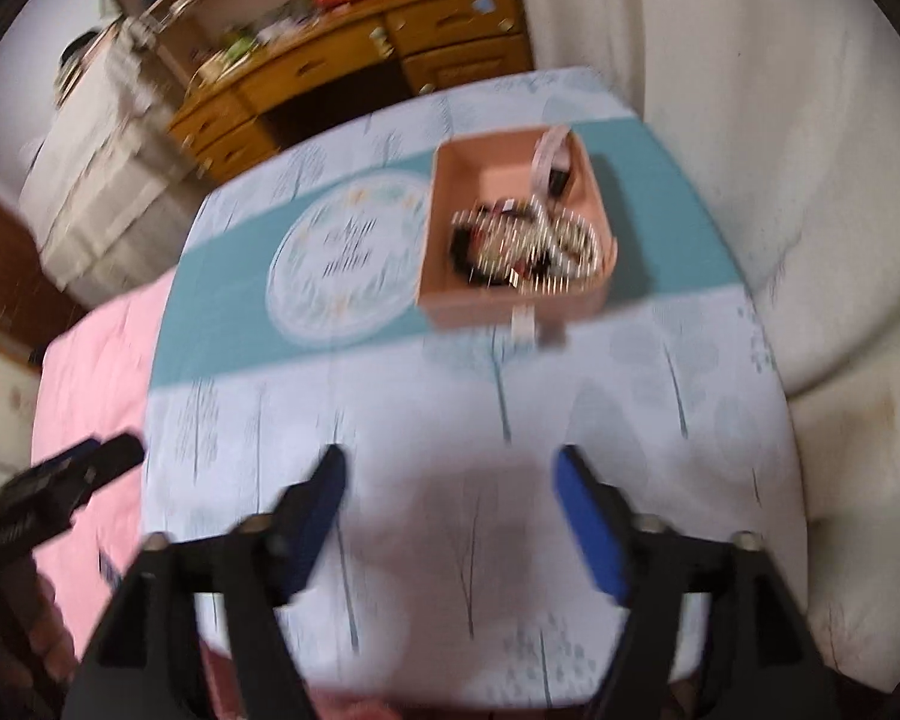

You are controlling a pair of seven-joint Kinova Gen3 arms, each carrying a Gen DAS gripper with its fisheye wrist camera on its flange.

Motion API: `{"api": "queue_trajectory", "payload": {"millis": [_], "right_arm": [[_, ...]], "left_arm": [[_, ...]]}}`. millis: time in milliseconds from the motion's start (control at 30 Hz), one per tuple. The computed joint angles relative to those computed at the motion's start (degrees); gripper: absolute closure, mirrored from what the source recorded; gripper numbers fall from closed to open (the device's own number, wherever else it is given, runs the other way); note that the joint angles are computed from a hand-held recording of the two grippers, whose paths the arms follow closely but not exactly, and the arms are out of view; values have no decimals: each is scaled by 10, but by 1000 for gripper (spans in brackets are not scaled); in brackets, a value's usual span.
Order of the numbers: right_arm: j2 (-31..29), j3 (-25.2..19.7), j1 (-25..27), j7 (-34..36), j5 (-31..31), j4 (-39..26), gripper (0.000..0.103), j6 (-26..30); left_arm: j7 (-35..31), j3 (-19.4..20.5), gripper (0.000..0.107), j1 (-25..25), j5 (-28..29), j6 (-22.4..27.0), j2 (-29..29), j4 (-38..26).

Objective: Organize jewelry

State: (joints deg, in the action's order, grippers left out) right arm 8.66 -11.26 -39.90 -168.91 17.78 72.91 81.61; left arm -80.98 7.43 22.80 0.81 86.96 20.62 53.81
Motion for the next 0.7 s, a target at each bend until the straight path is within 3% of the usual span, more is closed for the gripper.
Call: {"api": "queue_trajectory", "payload": {"millis": [233,400,700], "right_arm": [[3,-21,-34,27,-9,-61,17,61],[6,-27,-88,25,61,-91,16,93],[3,-25,-109,13,91,-90,6,95]], "left_arm": [[39,5,21,41,-41,2,-47,34],[67,15,7,66,-85,-26,-86,66],[90,26,5,62,-107,-37,-111,87]]}}
